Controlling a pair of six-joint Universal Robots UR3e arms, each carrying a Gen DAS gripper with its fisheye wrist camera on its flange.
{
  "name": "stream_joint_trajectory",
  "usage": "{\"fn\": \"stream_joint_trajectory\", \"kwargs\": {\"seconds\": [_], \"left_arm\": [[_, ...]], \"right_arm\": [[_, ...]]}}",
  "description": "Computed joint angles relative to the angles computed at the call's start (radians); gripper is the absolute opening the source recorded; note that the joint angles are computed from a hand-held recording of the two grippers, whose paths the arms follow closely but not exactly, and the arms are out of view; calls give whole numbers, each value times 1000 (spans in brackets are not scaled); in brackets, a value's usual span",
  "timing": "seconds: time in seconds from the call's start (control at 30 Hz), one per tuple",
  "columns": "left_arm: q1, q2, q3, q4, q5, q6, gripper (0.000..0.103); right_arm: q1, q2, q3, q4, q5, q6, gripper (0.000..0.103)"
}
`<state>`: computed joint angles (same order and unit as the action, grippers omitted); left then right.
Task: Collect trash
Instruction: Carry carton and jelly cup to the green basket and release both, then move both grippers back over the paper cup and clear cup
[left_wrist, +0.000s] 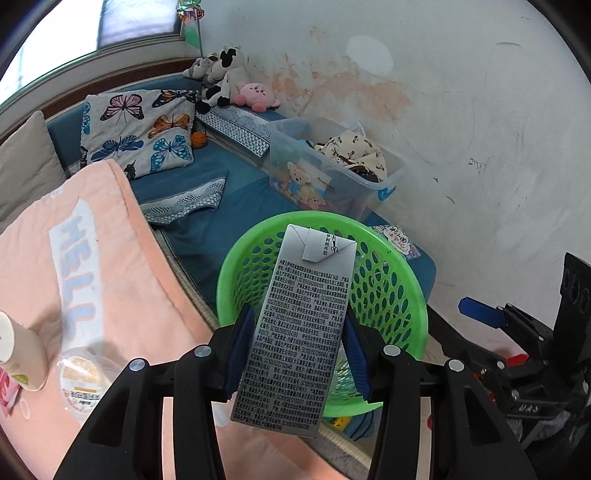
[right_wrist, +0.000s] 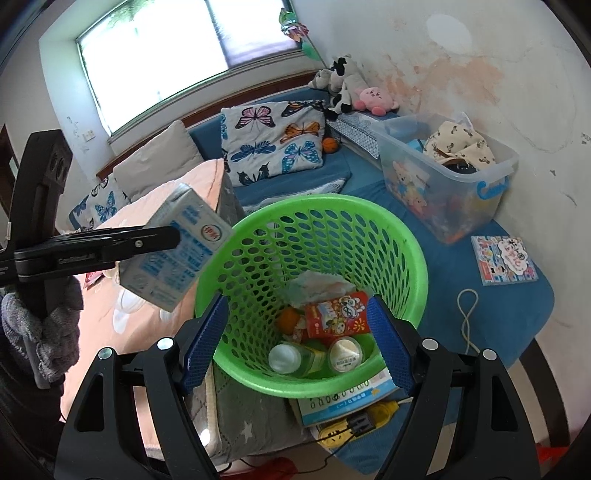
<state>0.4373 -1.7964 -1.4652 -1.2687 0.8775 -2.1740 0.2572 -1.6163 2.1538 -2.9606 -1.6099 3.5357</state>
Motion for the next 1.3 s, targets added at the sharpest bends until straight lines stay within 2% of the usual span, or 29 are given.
{"fn": "stream_joint_trajectory", "kwargs": {"seconds": [0.37,0.43,0.53,0.67,0.97,1.3], "left_arm": [[-32,-24,-17,42,10,-34,46],[-31,-24,-20,39,3,-35,46],[-25,-20,-24,31,-17,-32,51],[-4,-5,-28,2,-38,-5,52],[118,59,-57,-38,-56,60,52],[302,60,-44,-80,-77,148,52]], "right_arm": [[1,8,10,-16,3,7,77],[1,10,11,-19,3,6,77],[0,10,12,-20,5,8,77],[9,13,8,-22,1,8,77],[55,52,-51,-7,-16,9,77],[117,165,-207,30,-19,-9,77]]}}
